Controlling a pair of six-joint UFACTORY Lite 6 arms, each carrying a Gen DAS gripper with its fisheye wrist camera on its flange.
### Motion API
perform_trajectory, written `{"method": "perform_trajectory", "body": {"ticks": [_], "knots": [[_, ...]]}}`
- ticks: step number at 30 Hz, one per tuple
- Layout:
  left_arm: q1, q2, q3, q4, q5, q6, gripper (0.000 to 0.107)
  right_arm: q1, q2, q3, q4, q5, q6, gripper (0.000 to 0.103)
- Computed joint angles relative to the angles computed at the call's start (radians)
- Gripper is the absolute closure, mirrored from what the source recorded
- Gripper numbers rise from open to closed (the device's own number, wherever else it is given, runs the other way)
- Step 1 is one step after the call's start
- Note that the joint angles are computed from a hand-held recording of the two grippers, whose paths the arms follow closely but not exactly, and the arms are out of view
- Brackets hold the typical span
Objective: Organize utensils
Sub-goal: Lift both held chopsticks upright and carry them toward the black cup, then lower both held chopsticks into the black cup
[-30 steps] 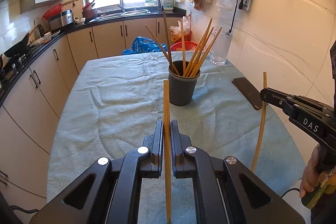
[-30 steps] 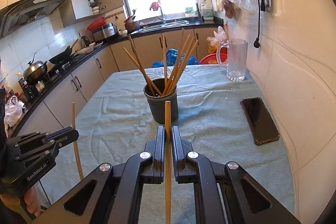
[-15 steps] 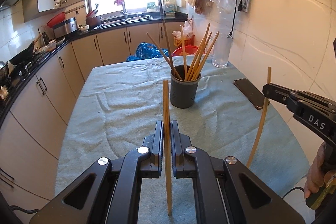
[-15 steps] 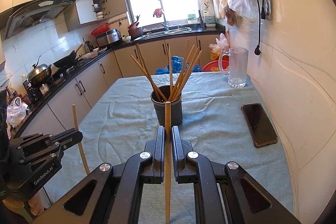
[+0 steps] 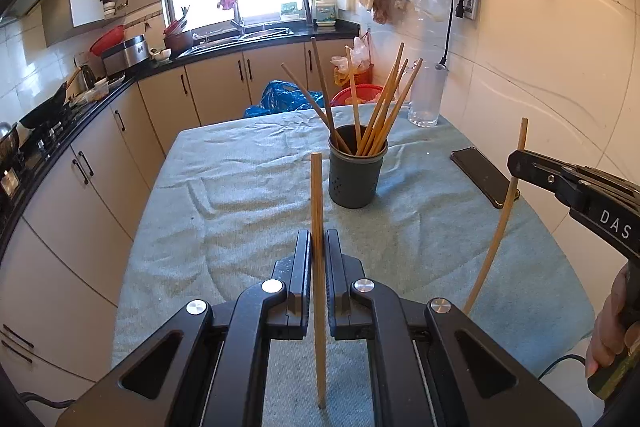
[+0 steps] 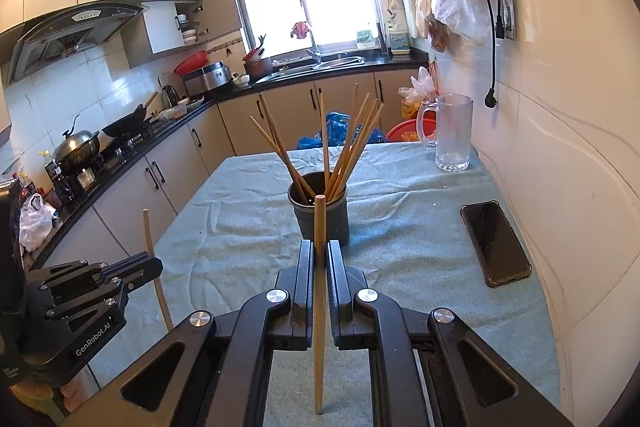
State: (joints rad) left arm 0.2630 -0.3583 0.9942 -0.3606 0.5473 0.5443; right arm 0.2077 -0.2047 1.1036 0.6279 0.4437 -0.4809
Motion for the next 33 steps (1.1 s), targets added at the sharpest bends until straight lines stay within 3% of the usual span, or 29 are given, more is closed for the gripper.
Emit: {"method": "perform_trajectory", "body": {"ticks": [33], "knots": [[-0.016,0.215,0.202,0.007,0.027,0.041,0.101,0.022,0.157,0.162,-0.011,0.005,0.035,0.096]]}}
